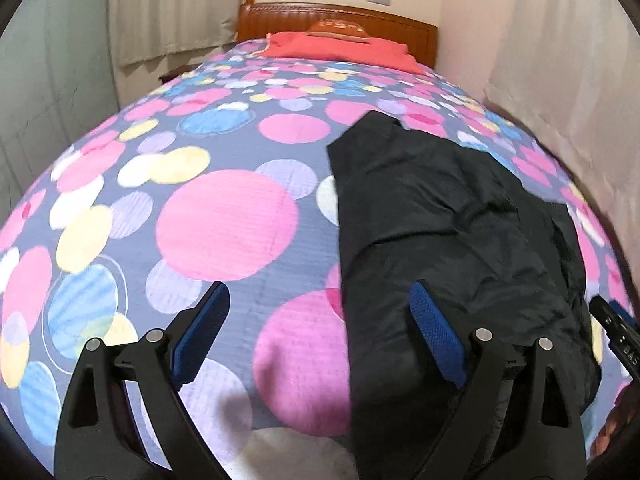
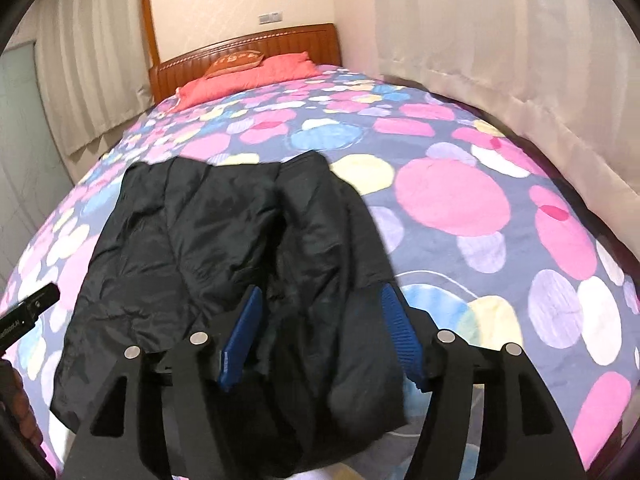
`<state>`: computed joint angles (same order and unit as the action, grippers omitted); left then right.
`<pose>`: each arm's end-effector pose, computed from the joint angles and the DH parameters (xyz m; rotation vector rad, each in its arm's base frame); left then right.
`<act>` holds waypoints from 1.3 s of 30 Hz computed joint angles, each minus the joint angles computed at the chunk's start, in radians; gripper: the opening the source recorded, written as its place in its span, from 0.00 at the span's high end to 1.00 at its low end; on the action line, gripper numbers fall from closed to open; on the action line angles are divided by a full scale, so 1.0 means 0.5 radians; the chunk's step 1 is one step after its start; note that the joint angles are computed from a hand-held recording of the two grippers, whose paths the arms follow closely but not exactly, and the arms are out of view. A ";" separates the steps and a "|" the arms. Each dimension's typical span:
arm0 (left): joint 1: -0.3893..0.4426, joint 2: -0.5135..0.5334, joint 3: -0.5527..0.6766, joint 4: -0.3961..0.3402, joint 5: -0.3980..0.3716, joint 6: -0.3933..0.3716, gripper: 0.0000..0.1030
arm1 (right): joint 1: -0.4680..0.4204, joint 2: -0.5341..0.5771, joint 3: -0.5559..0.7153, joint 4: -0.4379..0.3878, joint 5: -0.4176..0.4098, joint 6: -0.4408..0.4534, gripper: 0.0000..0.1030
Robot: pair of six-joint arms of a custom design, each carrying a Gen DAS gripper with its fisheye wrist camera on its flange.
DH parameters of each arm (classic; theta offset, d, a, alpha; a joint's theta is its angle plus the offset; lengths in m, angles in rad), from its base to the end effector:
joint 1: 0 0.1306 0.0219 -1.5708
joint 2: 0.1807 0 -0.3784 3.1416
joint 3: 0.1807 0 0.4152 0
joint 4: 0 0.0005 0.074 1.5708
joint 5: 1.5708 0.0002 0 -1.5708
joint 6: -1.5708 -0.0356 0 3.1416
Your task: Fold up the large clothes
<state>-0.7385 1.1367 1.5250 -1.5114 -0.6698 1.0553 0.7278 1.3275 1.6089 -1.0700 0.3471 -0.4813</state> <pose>0.2772 -0.2232 0.5622 -0.5546 2.2913 0.0923 0.3613 0.3050 0.5472 -0.1179 2.3070 0.2076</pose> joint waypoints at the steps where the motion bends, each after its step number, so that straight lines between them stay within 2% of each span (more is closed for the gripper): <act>1: 0.019 -0.013 -0.009 -0.003 0.034 0.031 0.11 | -0.018 -0.008 -0.001 -0.005 -0.017 -0.014 0.39; 5: 0.065 -0.060 -0.056 0.013 0.157 0.205 0.11 | -0.040 -0.023 -0.008 -0.017 -0.043 -0.076 0.39; 9: 0.111 -0.079 -0.094 0.112 0.308 0.290 0.11 | -0.119 -0.013 -0.010 0.038 -0.244 -0.144 0.37; 12: 0.124 -0.025 -0.051 0.112 0.304 0.305 0.11 | -0.171 0.010 -0.010 0.070 -0.384 -0.218 0.33; 15: 0.156 -0.009 -0.041 0.134 0.344 0.386 0.11 | -0.227 0.041 -0.007 0.117 -0.496 -0.306 0.33; 20: 0.283 -0.012 -0.100 0.244 0.581 0.531 0.11 | -0.304 0.117 0.018 0.150 -0.661 -0.424 0.32; 24: 0.352 -0.103 -0.253 0.472 0.730 0.552 0.09 | -0.358 0.165 0.008 0.142 -0.769 -0.475 0.28; 25: 0.369 -0.132 -0.301 0.546 0.776 0.546 0.08 | -0.377 0.167 -0.021 0.165 -0.838 -0.503 0.27; 27: 0.407 -0.191 -0.403 0.713 0.897 0.533 0.06 | -0.416 0.167 -0.093 0.234 -1.049 -0.578 0.27; 29: 0.452 -0.235 -0.503 0.863 1.041 0.579 0.03 | -0.452 0.150 -0.212 0.399 -1.301 -0.698 0.24; 31: 0.472 -0.268 -0.580 0.978 1.113 0.612 0.02 | -0.442 0.131 -0.245 0.453 -1.294 -0.680 0.22; 35: 0.459 -0.250 -0.582 1.040 1.110 0.533 0.02 | -0.422 0.152 -0.228 0.461 -1.353 -0.636 0.22; 39: 0.479 -0.242 -0.606 1.155 1.218 0.473 0.02 | -0.371 0.187 -0.176 0.396 -1.275 -0.515 0.24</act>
